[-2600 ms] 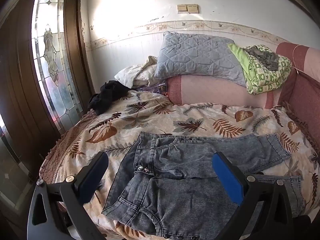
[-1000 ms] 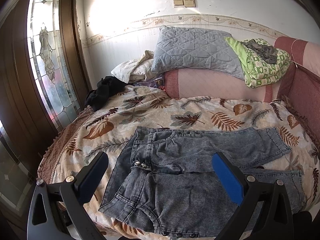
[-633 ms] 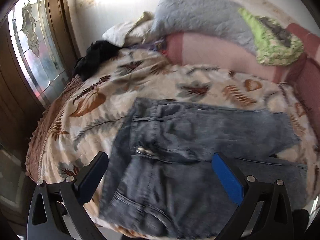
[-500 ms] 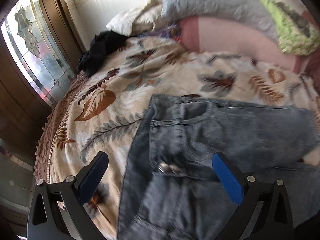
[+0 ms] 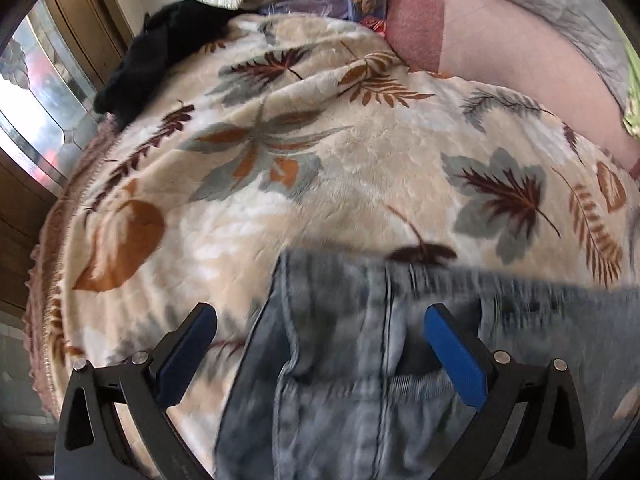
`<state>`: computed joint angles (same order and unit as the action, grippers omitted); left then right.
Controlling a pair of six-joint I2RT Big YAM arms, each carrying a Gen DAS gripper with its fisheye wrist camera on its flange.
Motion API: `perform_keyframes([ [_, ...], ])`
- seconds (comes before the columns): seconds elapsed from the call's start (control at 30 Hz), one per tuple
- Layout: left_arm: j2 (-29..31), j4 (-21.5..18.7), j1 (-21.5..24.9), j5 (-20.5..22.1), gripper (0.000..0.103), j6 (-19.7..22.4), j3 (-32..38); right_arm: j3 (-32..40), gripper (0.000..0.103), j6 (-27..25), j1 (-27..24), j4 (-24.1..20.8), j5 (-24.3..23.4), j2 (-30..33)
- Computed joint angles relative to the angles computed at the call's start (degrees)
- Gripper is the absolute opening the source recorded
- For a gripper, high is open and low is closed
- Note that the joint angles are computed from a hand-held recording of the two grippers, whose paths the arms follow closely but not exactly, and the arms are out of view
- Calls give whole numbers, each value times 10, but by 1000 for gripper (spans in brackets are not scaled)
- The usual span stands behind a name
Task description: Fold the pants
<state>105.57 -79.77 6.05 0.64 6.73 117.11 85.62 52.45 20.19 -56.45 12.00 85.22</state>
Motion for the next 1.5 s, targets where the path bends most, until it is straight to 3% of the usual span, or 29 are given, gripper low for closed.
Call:
perform_keyframes([
  [0.2,56,-23,-8,-20,103,-7,55,28,73,-34,-8,-13,22,44],
  [0.33,70,-31,-8,-8,99,-12,57,71,54,-84,12,-78,83,79],
  [0.43,71,-31,-4,20,85,-30,57,68,33,-84,13,-80,85,73],
  [0.5,66,-29,-4,26,64,-30,54,67,20,-80,13,-78,84,68],
  [0.6,56,-23,-4,30,38,-25,46,55,17,-64,13,-63,73,49],
  [0.67,46,-19,-3,41,31,-25,37,51,17,-54,18,-60,75,35],
  [0.8,-11,31,9,62,27,-6,-17,44,16,-51,28,-55,78,-3],
  [1.0,-105,54,53,173,25,33,-58,14,16,-40,64,-64,92,-90],
  [1.2,-194,33,110,260,23,94,-97,-34,16,24,146,-83,146,-198],
  [1.3,-246,25,152,302,22,138,-147,-49,16,68,210,-118,184,-235],
  [1.4,-293,4,203,333,20,197,-206,-62,16,145,296,-175,223,-262],
  [1.5,-338,-12,247,337,18,261,-282,-81,16,237,379,-227,250,-278],
])
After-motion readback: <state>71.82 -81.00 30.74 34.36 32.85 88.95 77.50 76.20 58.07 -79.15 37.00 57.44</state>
